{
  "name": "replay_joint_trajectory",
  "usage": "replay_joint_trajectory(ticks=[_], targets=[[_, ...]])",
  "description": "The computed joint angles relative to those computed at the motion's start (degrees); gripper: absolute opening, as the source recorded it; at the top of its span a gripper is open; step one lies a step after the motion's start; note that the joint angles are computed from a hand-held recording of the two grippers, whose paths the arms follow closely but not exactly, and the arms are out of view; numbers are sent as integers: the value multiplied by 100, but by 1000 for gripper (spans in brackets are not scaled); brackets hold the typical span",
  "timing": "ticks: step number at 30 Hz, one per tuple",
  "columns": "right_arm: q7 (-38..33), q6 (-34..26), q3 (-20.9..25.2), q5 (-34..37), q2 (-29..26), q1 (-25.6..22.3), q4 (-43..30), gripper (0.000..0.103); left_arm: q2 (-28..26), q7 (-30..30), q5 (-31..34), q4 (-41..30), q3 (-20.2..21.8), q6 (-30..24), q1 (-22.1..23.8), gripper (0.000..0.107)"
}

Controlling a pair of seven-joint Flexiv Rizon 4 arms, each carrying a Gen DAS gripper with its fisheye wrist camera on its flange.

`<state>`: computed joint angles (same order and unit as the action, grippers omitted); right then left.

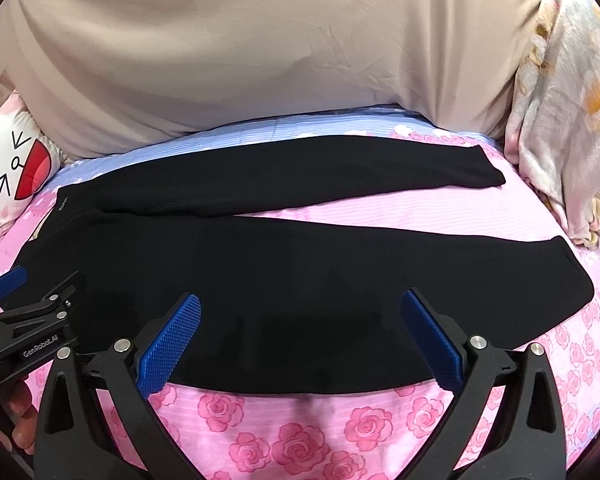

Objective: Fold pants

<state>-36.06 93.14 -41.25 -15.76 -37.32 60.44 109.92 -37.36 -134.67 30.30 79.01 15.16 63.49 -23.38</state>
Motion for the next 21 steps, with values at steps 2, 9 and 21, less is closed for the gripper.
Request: replay_joint_trajectory(ticks=[2,9,21], targets=[[-10,-9,-17,-6,-3,12,-12,98,14,17,-4,18,-14,38,21,97],[1,-16,4,18,5,2,14,98,14,51,-16,31,-21,49,22,97],[-21,8,92,-22,16,-118,4,98,2,72,-17,19,-8,54,13,97]])
